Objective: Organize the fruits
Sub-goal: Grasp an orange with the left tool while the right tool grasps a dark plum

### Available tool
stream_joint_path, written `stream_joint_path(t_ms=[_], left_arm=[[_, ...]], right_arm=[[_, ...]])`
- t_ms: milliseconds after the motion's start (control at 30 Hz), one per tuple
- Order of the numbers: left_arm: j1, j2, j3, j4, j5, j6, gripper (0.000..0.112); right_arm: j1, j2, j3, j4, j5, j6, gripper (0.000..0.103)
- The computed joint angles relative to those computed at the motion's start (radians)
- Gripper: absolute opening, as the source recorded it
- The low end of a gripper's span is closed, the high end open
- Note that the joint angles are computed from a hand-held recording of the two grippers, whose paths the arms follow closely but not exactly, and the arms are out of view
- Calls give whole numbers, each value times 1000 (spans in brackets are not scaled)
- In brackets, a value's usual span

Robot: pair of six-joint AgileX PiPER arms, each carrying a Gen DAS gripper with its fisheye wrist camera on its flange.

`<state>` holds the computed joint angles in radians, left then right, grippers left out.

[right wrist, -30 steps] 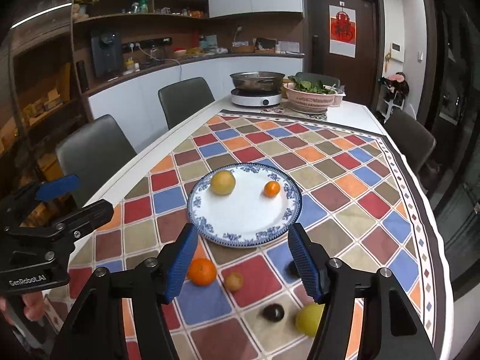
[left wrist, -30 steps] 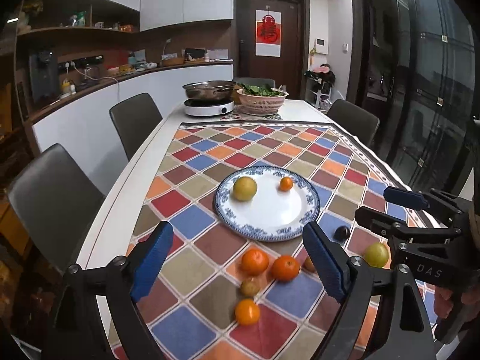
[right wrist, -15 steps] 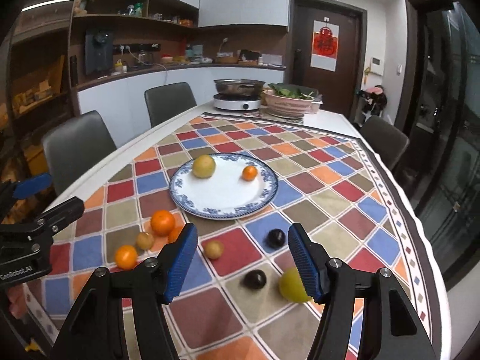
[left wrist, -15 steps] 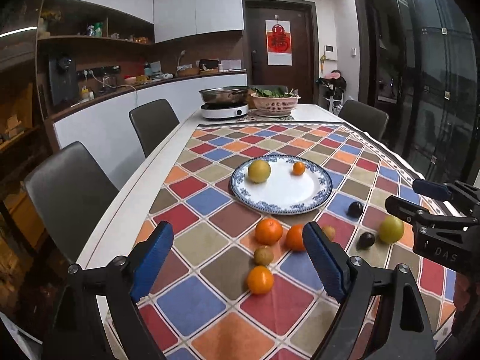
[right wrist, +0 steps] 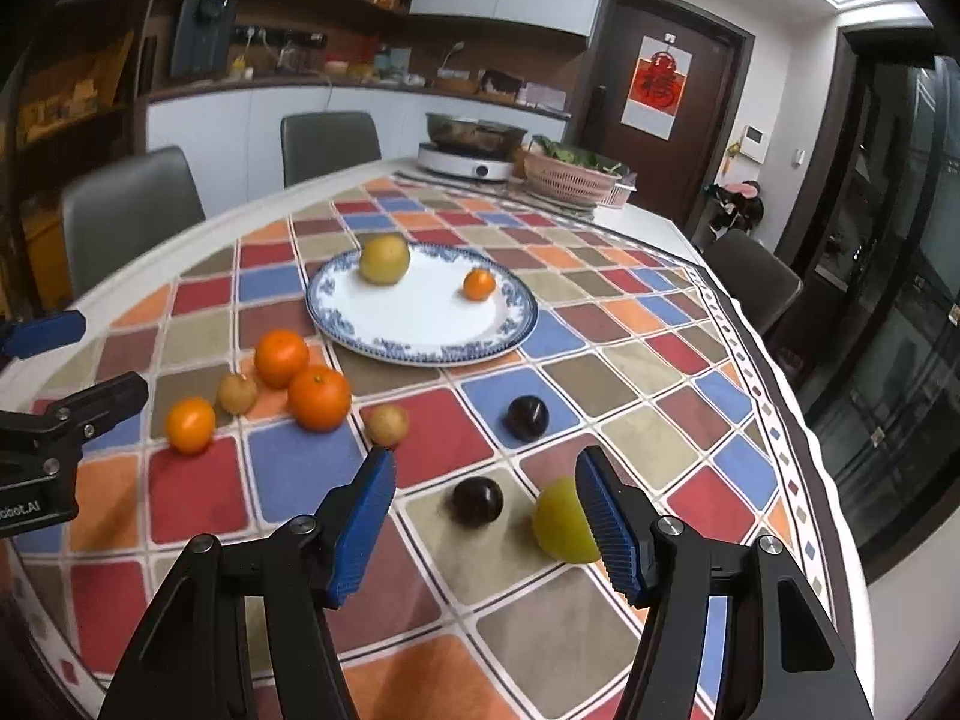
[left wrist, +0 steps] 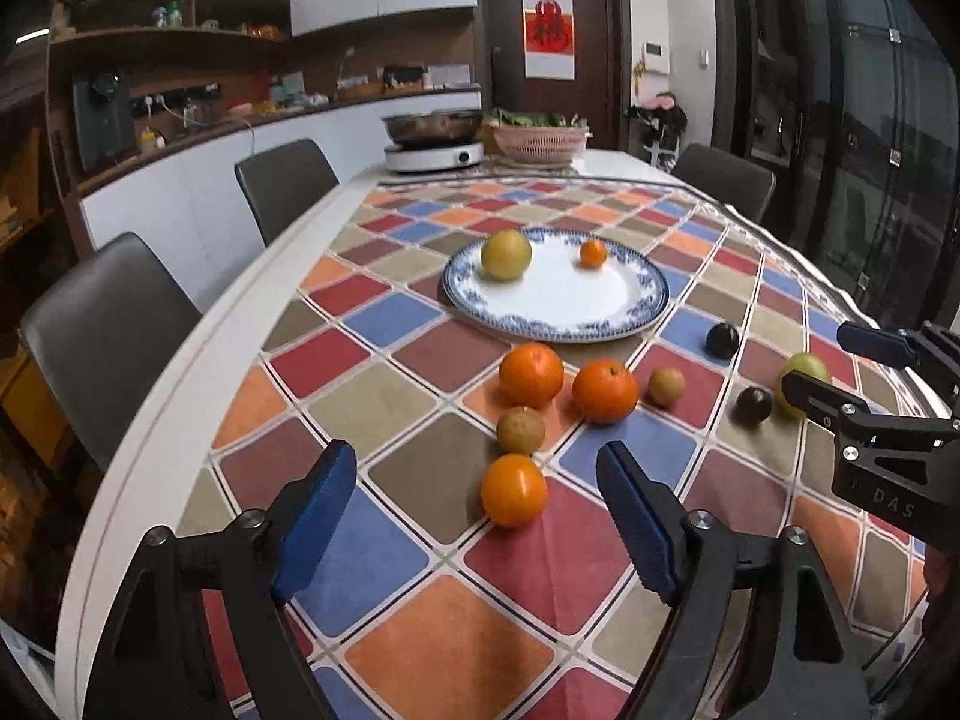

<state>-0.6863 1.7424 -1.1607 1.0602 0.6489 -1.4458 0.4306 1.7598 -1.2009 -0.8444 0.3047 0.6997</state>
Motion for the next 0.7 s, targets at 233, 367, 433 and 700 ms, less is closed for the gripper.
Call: stream_joint_path(t_ms=[233, 367, 433, 700], left_arm=[[39, 52, -26, -92, -71, 117, 67], [51, 78, -43, -137, -94, 173, 63], [59, 90, -55, -171, -102, 209, 60], [76, 123, -88, -254, -108, 303, 50]], right_arm=[[20, 66, -42, -1, 68, -85, 51], [23, 94, -62, 26, 84, -139, 46], [25, 109, -70, 17, 89, -144, 46], [22, 171, -123, 57, 120, -206, 38]])
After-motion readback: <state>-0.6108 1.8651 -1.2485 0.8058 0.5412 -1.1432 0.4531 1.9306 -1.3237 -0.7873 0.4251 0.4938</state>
